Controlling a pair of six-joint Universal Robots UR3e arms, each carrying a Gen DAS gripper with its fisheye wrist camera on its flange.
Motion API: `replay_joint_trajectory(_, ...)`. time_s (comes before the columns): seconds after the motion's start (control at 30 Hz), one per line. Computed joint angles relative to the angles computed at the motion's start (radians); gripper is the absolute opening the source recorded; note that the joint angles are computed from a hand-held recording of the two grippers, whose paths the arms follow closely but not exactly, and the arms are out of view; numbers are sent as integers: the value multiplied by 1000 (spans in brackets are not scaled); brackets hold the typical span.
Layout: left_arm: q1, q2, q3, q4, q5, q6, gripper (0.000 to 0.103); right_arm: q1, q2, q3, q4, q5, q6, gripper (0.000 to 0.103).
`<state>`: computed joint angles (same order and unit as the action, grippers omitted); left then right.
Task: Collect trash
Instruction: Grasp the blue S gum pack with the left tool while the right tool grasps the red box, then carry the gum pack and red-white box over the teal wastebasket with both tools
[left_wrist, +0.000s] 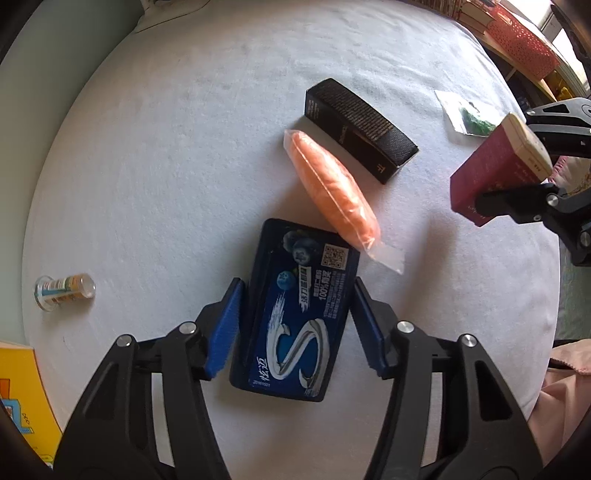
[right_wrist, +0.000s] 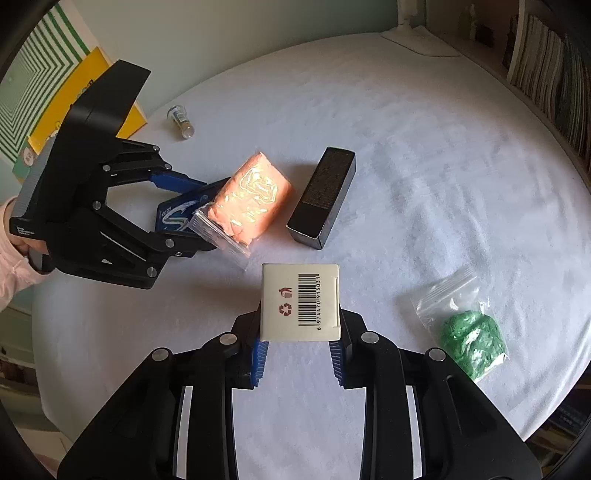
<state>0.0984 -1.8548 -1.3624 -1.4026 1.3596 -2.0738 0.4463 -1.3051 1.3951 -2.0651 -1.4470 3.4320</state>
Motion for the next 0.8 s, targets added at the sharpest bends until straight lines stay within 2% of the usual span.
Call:
replay_joint_trajectory(0.17, -34, 53, -59, 41, 16, -57, 54, -5, -67, 41, 13, -5, -6, 29)
replay_joint_trajectory(0.43, -45, 131, -77, 8, 31, -96, 53, -21, -249, 181, 31, -4, -9, 29)
replay_joint_trajectory(0.8, -207, 349, -197, -23, 47, -220, 52, -30, -538, 372, 68, -34, 10, 29)
